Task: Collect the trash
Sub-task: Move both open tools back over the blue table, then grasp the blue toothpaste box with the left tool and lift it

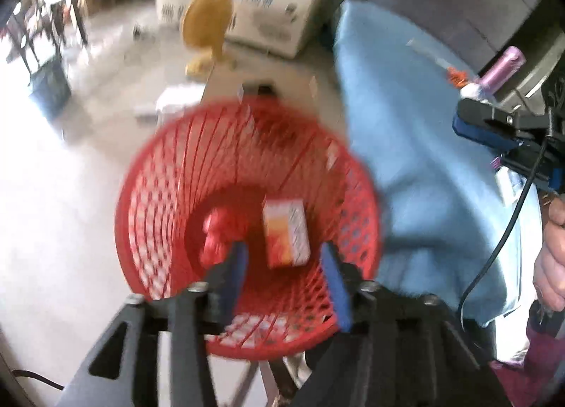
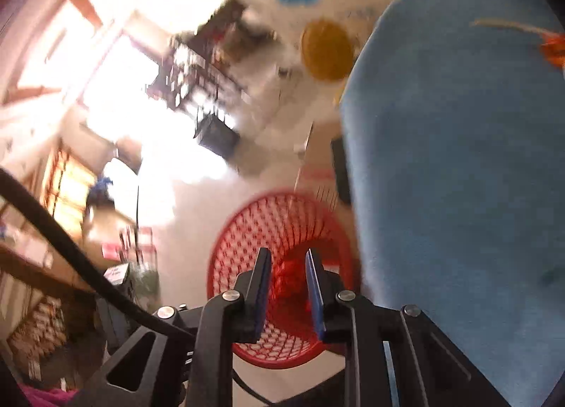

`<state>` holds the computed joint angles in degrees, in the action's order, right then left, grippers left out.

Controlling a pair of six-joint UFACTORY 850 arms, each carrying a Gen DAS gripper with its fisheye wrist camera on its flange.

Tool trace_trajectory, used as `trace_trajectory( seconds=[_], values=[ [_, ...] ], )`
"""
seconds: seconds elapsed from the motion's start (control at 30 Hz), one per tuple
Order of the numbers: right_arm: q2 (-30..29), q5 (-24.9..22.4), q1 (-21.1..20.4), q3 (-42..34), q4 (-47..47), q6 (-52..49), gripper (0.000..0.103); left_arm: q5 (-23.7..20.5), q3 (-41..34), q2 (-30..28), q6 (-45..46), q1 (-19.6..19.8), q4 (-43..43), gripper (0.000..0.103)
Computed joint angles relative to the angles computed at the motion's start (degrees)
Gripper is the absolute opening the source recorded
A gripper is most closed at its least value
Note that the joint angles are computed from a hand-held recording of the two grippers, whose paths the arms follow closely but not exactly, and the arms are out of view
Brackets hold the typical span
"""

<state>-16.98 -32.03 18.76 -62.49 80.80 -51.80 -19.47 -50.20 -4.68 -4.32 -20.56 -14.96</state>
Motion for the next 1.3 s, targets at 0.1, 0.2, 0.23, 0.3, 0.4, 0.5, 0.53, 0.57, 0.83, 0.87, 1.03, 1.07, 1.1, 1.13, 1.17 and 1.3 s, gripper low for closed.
trace_trajectory(
  seconds=[0.1,0.2,0.23,0.3,0.4,0.5,0.53,0.57,0.83,0.87,1.03,1.07,1.1,1.13,1.17,1.3],
  values=[
    [5.8,1.5,-3.6,5.3,9.7,-7.0,0.028,2.3,-2.5,0.6,2.3,-2.7,-0.4,0.067],
    [11.2,4.8,-6.6,9.7,14.7,-11.8,0.038,1.7,-6.9,-1.6,7.8,-5.6,-3.4,0.069],
    [13.2,5.9,-7.8,11.2,15.9,-13.1,0.051,1.6,-8.1,-2.4,9.2,-6.7,-4.4,0.069],
    [17.5,6.5,-10.8,15.5,24.0,-19.6,0.076,0.8,-11.4,-4.4,12.2,-9.0,-6.1,0.069],
    [23.5,8.8,-16.1,21.0,29.2,-22.4,0.076,-0.4,-15.6,-7.2,18.8,-11.9,-10.9,0.069],
    [27.6,10.6,-22.0,25.1,27.7,-18.2,0.076,-0.2,-19.3,-10.0,20.5,-15.3,-9.1,0.071],
    [28.6,10.7,-23.6,26.3,27.0,-16.6,0.076,0.1,-20.6,-11.1,22.1,-16.7,-8.9,0.072],
    [29.9,11.0,-25.7,27.9,25.7,-14.2,0.076,0.2,-22.0,-12.2,23.8,-17.6,-9.0,0.074],
    [33.4,6.5,-38.5,34.3,19.6,-6.0,0.076,-8.5,-38.7,-25.7,28.4,-21.3,-8.0,0.076],
    [33.8,6.3,-39.0,34.9,19.4,-5.8,0.076,-10.5,-41.3,-27.7,28.0,-21.3,-7.2,0.076],
    [33.5,5.5,-40.9,36.0,21.0,-7.8,0.076,-18.4,-49.6,-34.6,25.1,-20.6,-9.2,0.076],
    [33.1,5.9,-40.5,36.0,21.9,-8.6,0.076,-18.8,-49.8,-35.0,24.5,-20.5,-9.7,0.076],
    [32.3,5.7,-40.6,35.9,23.1,-9.8,0.076,-19.2,-50.2,-35.6,23.4,-20.4,-9.9,0.076],
    [32.2,5.6,-40.6,36.0,23.0,-9.6,0.076,-19.5,-50.3,-35.9,23.5,-20.3,-10.9,0.076],
    [31.9,5.4,-40.6,36.0,23.4,-9.9,0.076,-20.1,-50.5,-36.5,23.9,-20.1,-12.1,0.076],
    [30.6,5.3,-40.4,36.1,25.3,-12.0,0.076,-19.6,-50.0,-36.4,26.9,-19.8,-16.5,0.076]
  ],
)
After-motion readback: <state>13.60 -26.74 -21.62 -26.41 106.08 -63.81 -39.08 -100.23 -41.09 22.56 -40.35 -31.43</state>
